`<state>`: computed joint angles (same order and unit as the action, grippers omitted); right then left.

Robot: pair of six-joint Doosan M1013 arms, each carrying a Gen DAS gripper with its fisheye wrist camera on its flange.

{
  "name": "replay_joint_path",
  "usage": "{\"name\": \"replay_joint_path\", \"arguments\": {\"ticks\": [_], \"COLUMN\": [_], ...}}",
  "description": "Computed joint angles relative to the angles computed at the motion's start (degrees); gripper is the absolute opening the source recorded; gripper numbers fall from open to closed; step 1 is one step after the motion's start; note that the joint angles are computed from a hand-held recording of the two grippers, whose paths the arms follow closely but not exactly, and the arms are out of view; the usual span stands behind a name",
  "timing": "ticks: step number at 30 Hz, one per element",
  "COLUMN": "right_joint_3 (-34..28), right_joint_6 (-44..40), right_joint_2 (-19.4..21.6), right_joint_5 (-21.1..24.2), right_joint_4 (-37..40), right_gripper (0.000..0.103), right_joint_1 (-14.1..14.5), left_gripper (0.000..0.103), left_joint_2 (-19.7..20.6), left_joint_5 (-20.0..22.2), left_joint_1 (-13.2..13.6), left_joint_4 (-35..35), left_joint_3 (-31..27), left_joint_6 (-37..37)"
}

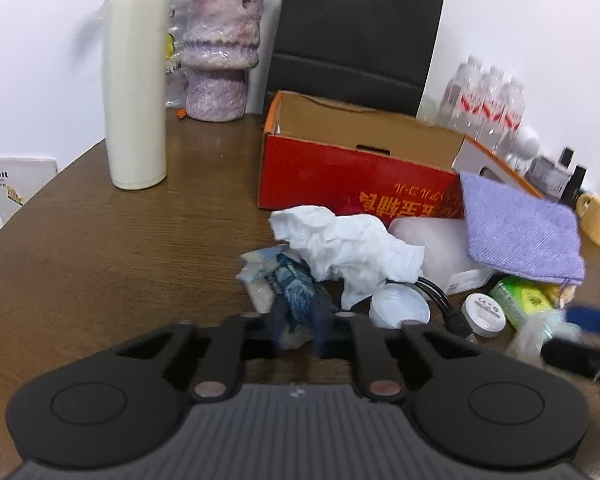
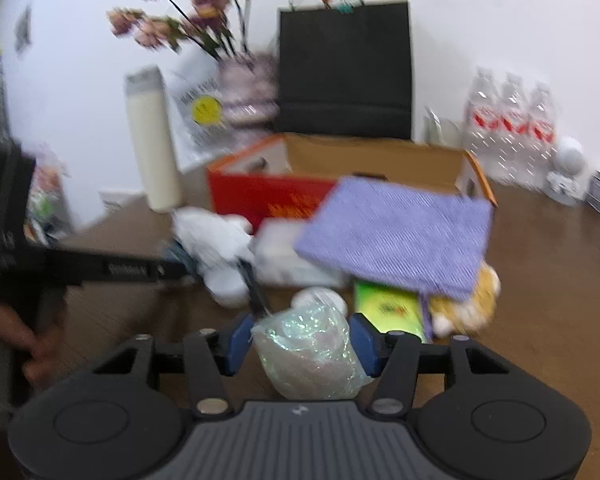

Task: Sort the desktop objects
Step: 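Grasp the blue-wrapped packet with the left gripper while the right gripper grasps the white tissue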

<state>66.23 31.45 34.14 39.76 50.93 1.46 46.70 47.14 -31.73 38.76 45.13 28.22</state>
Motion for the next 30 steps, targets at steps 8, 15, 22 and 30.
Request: {"name": "replay_joint_path", "arguments": {"ticks": [8,15,22,30], "right_joint_3": [-15.8,-27.4,-14.5,-2.5], "right_joint_6": [-8.1,1.4,-4.8,-6.4], "right_joint_2": [8.1,14.8,5.7,-1.7], "right_joint_5": [10.1,16.6,8.3,3.9], "right_joint_4": [-1.3,-17.5,-1.5,7.6], "right_gripper": [0.070,0.022,0.021,0.023], "right_joint_1": [3.3,7.1,3.4,-2.0], "left_gripper": [0.002,0.001,0.043,0.016], "left_joint_2": [-4.9,-8.4,-6.4,-1.0], "left_joint_5": [-1.5,-2.4,0.8,5.7], "left_joint_1": [-0.7,-1.4,-1.6,-1.2], "left_joint_4": [8.2,10.1,6.3,2.9], "left_joint_3": [8.3,13.3,10.7,1.1], "left_joint_6": [-9.7,-9.7,-4.7,3.1]}}
